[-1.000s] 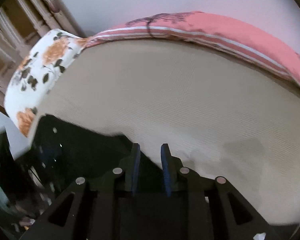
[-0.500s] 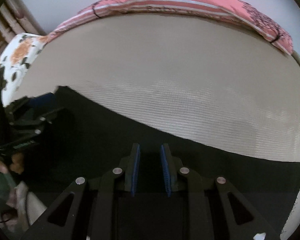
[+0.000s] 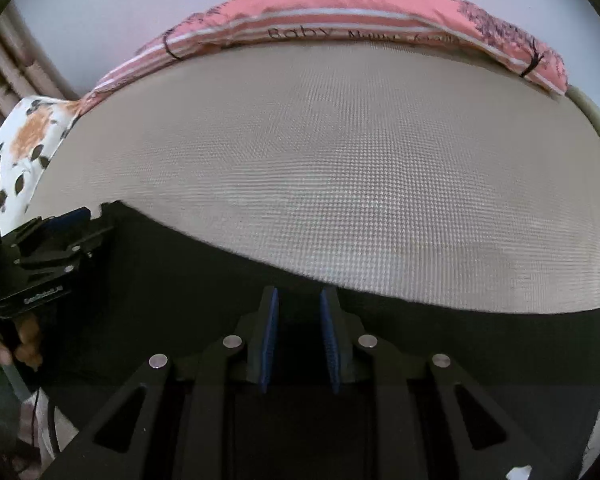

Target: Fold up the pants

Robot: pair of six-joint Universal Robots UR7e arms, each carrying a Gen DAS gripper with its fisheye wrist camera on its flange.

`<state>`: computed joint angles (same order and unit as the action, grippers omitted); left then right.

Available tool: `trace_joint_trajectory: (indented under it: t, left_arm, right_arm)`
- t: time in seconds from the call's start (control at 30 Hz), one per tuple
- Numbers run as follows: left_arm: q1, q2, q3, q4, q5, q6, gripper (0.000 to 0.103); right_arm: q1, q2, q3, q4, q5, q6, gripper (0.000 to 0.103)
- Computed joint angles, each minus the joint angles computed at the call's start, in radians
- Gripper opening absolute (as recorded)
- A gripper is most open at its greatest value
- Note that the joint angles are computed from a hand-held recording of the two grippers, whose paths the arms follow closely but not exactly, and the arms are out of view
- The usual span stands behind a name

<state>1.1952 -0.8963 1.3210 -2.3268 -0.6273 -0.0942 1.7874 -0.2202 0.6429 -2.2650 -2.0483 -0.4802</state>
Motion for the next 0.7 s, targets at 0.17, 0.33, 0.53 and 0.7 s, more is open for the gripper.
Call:
trace_joint_trajectory:
  t: [0.17,0.33,0.53,0.7]
  left_arm:
    - [-0.018,-0.128,0.141,0.083,0.076,-0.126,0.073]
    - [-0.019,-0.255,0.248,0.198,0.156,-0.26,0.073]
    - [0.0,-0.35,0.335,0.167,0.155,-0.262,0.073]
    - [0.0,-0.328,0.351,0.111,0.198,-0.228,0.077]
  right_arm:
    - [-0.007,-0.057,0.119,-0.069,-0.038,-0.019,0.03]
    - [-0.031,-0.118,0.212,-0.134,-0.052,0.012,0.031]
    - [-0.062,-0.186,0.301,-0.18,-0.058,0.082,0.037]
    - [-0.077,-0.229,0.355,-0.19,-0.064,0.111,0.037]
